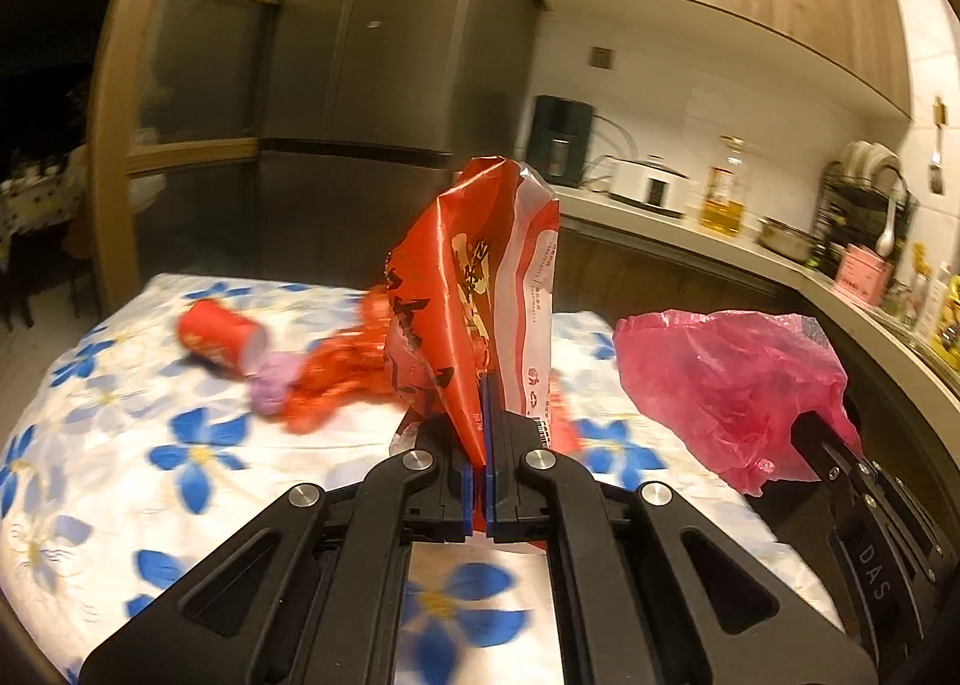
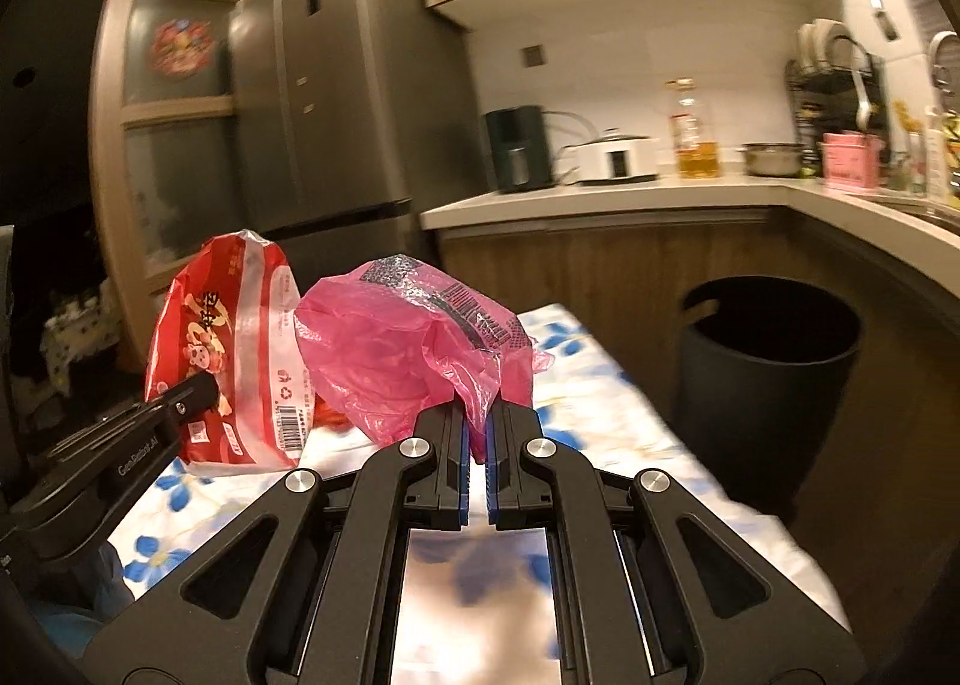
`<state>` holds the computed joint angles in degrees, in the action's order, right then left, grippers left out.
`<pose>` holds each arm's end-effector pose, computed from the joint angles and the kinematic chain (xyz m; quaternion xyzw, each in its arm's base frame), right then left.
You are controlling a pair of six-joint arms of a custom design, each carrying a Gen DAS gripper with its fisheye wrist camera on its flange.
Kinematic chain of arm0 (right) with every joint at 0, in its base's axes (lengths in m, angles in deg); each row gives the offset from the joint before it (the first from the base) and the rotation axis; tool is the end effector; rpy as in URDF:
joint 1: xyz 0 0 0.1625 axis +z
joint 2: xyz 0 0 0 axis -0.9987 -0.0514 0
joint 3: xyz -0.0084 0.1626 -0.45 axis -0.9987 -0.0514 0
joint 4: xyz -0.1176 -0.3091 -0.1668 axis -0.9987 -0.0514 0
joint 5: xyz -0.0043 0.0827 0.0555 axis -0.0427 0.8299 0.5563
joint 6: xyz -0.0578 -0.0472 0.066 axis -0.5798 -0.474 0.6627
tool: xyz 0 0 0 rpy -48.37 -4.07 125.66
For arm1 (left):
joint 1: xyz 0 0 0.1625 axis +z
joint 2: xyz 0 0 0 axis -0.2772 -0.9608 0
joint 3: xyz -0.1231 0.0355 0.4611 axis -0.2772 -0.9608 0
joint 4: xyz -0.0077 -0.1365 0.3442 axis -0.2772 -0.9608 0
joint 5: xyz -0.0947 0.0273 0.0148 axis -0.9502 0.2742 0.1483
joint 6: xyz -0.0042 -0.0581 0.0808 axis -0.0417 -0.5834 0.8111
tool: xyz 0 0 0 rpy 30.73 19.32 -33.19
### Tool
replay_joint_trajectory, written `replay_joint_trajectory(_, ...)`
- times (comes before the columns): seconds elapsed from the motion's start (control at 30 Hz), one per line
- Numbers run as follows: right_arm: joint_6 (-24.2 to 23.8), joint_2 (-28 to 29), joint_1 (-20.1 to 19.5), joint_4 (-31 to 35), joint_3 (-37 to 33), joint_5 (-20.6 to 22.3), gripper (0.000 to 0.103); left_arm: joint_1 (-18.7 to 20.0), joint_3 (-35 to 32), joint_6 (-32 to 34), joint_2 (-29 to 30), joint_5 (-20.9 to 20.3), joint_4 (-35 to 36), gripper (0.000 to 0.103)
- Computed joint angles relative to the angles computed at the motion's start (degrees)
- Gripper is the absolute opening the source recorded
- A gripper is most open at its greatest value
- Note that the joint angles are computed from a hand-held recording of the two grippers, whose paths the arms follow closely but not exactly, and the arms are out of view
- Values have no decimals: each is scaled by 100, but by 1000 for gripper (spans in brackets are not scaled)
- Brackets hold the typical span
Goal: Collect trash
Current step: 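Carry the red snack bag and pink bag over the black bin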
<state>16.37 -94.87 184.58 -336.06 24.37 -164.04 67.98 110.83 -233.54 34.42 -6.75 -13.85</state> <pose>0.1750 -0.5811 0.1047 0.1366 -0.7480 0.5922 0.2668 -0.2109 -0.5920 0.0808 0.2269 0.8070 -0.4971 0.2238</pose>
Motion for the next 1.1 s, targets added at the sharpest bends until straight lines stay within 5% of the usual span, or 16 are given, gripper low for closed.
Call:
replay_joint_trajectory(0.57, 10, -898, -733, -881, 386, -328, 4, -457, -1946, 91, 1542, 864, 1293, 2)
replay_joint_trajectory(1.1, 71, -1381, -1220, -355, -122, -326, 4, -593, -4254, 162, 2847, 1373, 2676, 2)
